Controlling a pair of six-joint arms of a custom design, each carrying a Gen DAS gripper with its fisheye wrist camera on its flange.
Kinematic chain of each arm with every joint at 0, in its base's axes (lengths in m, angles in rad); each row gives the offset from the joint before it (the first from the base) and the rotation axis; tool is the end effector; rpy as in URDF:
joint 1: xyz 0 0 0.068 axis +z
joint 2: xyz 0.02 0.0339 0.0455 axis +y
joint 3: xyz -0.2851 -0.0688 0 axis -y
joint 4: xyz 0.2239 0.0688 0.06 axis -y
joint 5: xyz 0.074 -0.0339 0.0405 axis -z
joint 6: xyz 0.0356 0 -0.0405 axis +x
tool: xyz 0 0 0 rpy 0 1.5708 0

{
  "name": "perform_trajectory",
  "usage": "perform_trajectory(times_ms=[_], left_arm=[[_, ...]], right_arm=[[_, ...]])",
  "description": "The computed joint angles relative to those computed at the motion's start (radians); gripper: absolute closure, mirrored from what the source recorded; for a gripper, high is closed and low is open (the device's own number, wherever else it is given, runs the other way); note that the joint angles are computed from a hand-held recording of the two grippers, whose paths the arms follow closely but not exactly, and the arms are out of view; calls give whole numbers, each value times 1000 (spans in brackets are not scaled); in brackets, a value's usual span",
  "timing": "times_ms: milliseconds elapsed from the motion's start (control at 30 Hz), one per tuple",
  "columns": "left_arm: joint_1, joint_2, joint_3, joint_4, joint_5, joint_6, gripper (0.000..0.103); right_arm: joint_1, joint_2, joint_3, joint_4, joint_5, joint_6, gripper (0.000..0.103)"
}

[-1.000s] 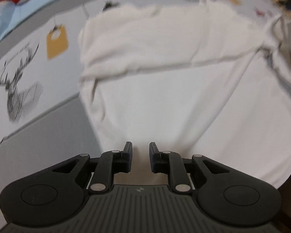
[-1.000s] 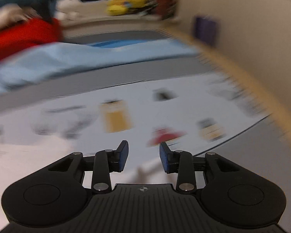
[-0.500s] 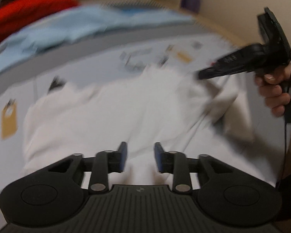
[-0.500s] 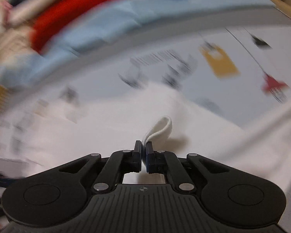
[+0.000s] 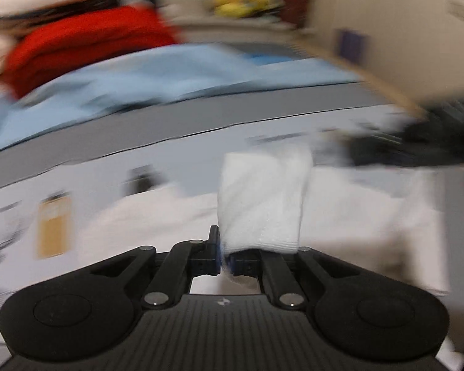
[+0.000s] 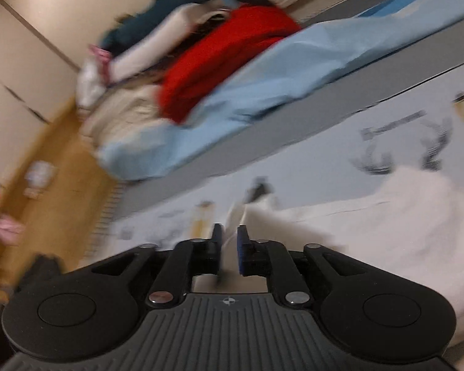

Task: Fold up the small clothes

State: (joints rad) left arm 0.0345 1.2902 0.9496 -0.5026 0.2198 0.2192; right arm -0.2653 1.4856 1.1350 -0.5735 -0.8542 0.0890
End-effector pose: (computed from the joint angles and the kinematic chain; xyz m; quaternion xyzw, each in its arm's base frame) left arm 0.2446 0.0007 0.2880 0.1245 0.9214 -0.0569 0.3638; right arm 0.2824 -0.0489 0.2993 0.0225 0.8727 0.3658 0.3227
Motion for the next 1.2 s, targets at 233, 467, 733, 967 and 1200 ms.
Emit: perform_trajectory(times_ms=[233,467,733,967,1200], left_arm=[[575,308,263,62,-278,149,98],[709,400,368,216,-635,104,63],[412,234,224,21,-30,42,50],[127,334,107,158,-32,-57,50],[137,492,97,260,-28,14,90]], right_arm=[[53,51,17,-121,318,-94,74],[54,63,-4,-128,472,-113,74],[90,89,-28,-69,609,36,69],[89,80,-34,-46,632,78,69],[-16,90,-17,-16,662,82,69]])
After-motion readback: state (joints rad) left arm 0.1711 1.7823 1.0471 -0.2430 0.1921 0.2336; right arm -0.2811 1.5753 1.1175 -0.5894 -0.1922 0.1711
